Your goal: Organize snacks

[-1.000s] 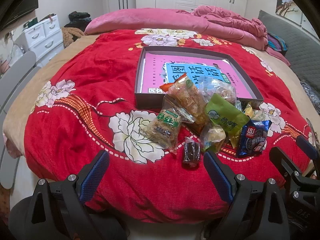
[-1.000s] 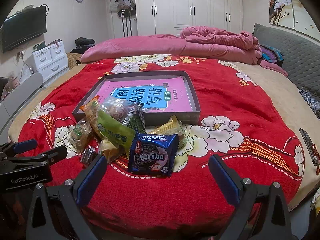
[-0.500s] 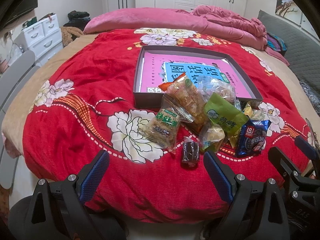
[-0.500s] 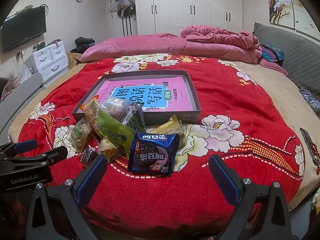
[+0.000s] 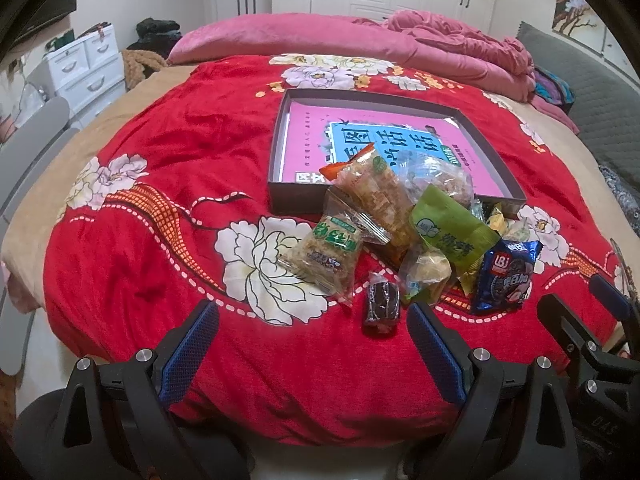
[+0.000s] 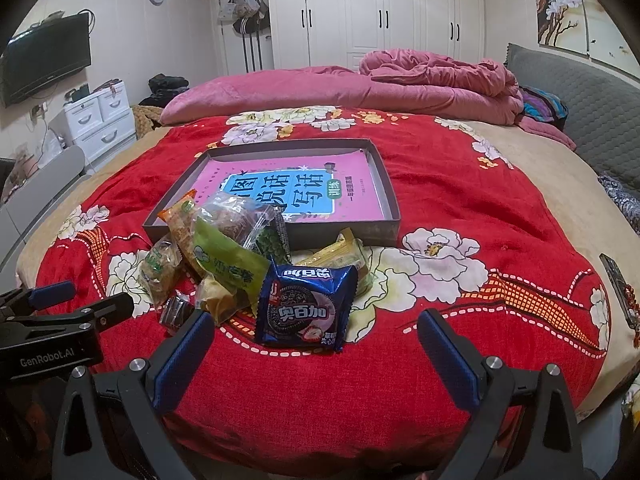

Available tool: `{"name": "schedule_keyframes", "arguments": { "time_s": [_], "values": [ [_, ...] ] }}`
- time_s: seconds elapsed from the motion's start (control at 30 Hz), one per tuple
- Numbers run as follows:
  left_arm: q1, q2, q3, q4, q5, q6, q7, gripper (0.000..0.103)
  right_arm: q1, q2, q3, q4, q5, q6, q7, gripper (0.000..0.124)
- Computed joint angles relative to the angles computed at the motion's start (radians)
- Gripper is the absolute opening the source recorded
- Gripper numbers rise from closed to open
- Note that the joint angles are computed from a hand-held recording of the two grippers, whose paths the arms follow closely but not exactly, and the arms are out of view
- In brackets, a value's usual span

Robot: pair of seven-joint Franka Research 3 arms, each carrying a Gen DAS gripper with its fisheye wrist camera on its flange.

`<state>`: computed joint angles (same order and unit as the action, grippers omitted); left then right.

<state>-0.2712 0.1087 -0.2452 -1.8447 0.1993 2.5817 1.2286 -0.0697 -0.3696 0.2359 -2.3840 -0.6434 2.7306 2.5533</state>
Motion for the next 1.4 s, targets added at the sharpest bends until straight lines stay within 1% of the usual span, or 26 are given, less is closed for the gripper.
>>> {"name": "schedule_keyframes", "arguments": {
  "time_s": [0.3,0.63,0.83,1.07,1.23,1.4],
  "values": [
    [0.011,0.01,-0.002,0.003,-0.055,-0.005,0.042,0.095,0.005,0.008,-0.013,-0.004,0.021,0.009,-0.009,0.102],
    [0.039,0.045,0.004,0.03,-0.126,-0.03,0.068,0.095,0.01,0.034,-0.025,0.009,0.048,0.009,-0.021,0.102],
    [0.057,0.092,-0.006,0.077,-0.177,-0.036,0.134,0.095,0.022,0.056,-0.039,0.021,0.066,0.011,-0.034,0.102],
    [0.046,0.15,-0.008,0.15,-0.151,-0.035,0.146,0.095,0.027,0.081,-0.053,0.039,0.081,-0.002,-0.031,0.102],
    [0.039,0.197,-0.007,0.21,-0.139,-0.062,0.142,0.095,0.039,0.108,-0.071,0.057,0.092,-0.014,-0.025,0.102],
    [0.036,0.222,-0.002,0.239,-0.124,-0.077,0.127,0.095,0.055,0.141,-0.082,0.089,0.083,-0.047,0.005,0.102]
  ]
}}
